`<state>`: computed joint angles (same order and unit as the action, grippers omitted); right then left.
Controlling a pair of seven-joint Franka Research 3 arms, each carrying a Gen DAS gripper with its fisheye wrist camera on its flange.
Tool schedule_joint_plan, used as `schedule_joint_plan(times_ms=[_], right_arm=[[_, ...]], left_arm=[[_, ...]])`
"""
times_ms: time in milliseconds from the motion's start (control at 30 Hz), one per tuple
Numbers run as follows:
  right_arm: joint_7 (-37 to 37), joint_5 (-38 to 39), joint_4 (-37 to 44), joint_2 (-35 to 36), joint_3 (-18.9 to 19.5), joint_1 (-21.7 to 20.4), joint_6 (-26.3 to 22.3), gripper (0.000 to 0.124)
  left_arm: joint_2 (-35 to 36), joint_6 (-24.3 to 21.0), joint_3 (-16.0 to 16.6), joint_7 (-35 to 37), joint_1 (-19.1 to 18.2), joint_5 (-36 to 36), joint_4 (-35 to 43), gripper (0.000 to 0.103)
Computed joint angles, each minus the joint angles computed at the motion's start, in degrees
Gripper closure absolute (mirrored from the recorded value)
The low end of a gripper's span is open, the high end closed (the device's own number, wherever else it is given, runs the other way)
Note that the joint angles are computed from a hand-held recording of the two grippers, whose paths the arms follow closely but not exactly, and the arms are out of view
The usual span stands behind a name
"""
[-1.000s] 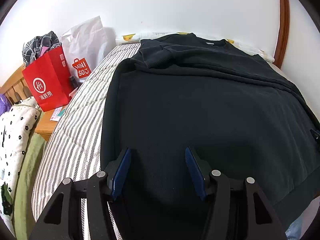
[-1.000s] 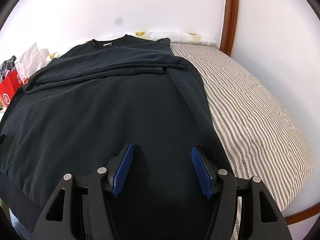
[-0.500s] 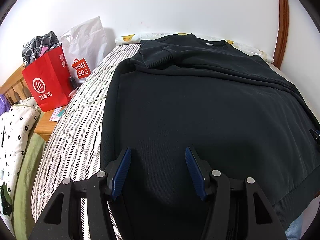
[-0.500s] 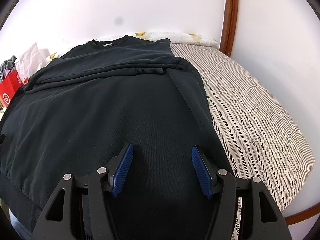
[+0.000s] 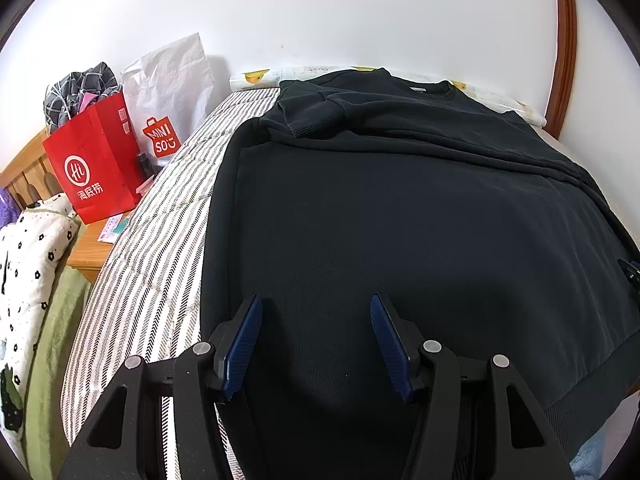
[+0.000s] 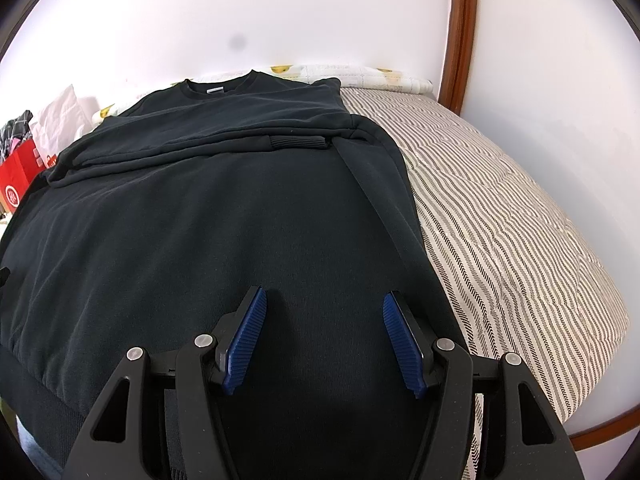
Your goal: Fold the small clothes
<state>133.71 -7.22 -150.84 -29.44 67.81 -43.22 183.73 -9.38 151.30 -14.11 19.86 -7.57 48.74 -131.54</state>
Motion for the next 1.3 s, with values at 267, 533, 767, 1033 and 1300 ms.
schedule_joint_plan(times_ms=[267,533,767,1033,1300], right_arm=[[-2.8,-2.6,0.9,4.7,-8.5,7.5,-4.3,0.061],[2.6,-6.5,-5.1,-6.5,-11.8,12.4,-5.8,0.063],[4.9,-8.1,-8.3,-9.5,-15.2,17.1,-9.0,0.063],[4.7,-5.2,-12.5,-5.0,-23.0,23.1,-2.8,0.063],[0.4,0.0,-12.6,-2.8,-22.3,23.6,0.3,0.072]], left_arm=[[-1.4,3.3,0.8,3.3,0.0,-1.9,-1.9,0.049],[-9.7,9.6,2.0,11.2,0.6,-10.2,-10.9,0.049],[-13.4,9.5,1.0,12.2,2.3,-14.7,-15.0,0.049],[-12.7,7.8,-2.9,10.0,4.8,-13.2,-13.6,0.050],[-12.2,8.2,-2.0,8.5,3.6,-10.2,-13.3,0.075]])
